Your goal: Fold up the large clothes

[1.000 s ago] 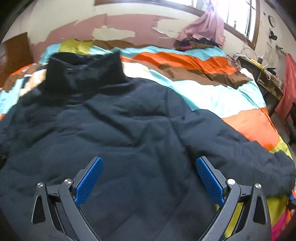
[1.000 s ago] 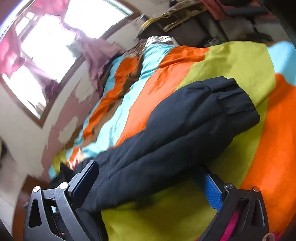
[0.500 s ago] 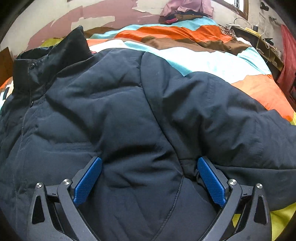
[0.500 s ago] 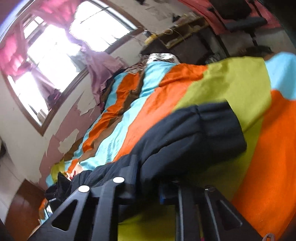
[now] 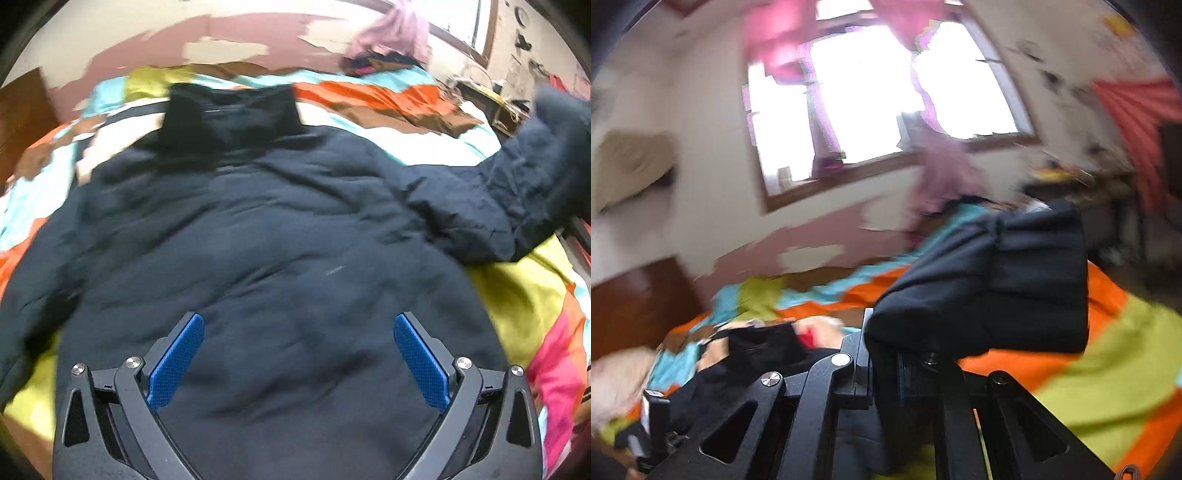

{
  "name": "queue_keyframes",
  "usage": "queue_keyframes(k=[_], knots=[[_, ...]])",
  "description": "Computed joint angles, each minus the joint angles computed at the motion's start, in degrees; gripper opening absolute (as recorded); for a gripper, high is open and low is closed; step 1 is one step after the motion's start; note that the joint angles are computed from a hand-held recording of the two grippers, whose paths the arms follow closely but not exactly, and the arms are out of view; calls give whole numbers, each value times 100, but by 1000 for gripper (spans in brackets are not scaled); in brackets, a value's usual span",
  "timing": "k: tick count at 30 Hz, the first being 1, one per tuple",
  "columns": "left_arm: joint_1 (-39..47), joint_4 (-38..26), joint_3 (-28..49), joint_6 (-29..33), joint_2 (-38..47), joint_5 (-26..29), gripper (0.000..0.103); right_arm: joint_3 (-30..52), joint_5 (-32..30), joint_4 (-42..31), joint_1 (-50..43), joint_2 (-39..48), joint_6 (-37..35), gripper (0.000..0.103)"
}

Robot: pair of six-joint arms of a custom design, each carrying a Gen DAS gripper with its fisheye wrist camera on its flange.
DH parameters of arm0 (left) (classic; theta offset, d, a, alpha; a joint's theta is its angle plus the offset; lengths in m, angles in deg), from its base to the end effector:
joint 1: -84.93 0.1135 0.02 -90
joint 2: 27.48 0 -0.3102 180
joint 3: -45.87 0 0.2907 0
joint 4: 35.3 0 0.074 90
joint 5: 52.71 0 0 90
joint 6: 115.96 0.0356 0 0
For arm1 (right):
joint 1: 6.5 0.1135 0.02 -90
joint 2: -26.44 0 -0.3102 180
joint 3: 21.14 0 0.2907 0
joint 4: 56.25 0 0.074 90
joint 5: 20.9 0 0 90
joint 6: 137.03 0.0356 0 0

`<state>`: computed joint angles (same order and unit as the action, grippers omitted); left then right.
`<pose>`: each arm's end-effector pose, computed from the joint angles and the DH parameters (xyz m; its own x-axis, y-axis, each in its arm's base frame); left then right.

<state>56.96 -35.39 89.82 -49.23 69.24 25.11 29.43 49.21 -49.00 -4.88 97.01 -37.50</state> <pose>0.2666 -0.1331 0.1034 -0.7834 -0.0212 -0.6211 0.0397 0.9957 -0.0840 0.2943 0.0204 0.2829 -0.2769 0.1479 -0.9495 -0.3168 0.9188 0.2355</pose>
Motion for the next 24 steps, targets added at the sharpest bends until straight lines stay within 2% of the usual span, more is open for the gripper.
queue_keyframes(k=[2,6,10,12,15,18,19,20,22,24], knots=[[26,-30,-544,-140,-529,-65,101,112,409,-62,869,94,-151,9],[838,-252,-1802,-7,-2078,351,101,512,1075,-14,2370,863,-367,9],[2004,-982,-2434,545,-3564,1004,101,980,1519,-129,3366,1808,-368,9],[2690,-1067,-2661,905,-3971,1459,101,1351,1709,-302,3771,2406,-392,9],[3638,-1030,-2872,1380,-4171,2184,101,1834,1842,-533,4188,3253,-416,9],[4133,-702,-3023,1542,-4052,2713,101,2457,1701,-1108,4415,4060,-403,12],[4253,-596,-3035,1567,-3963,2876,101,2791,1619,-1506,4461,4377,-398,14],[4391,-498,-3043,1587,-3882,3079,101,2910,1564,-1727,4472,4532,-425,23],[4537,-108,-3025,1473,-3494,3415,101,3076,1266,-2018,4451,4764,-504,34],[4622,234,-2917,1333,-2997,3718,101,2966,1008,-2033,4396,4711,-635,48]])
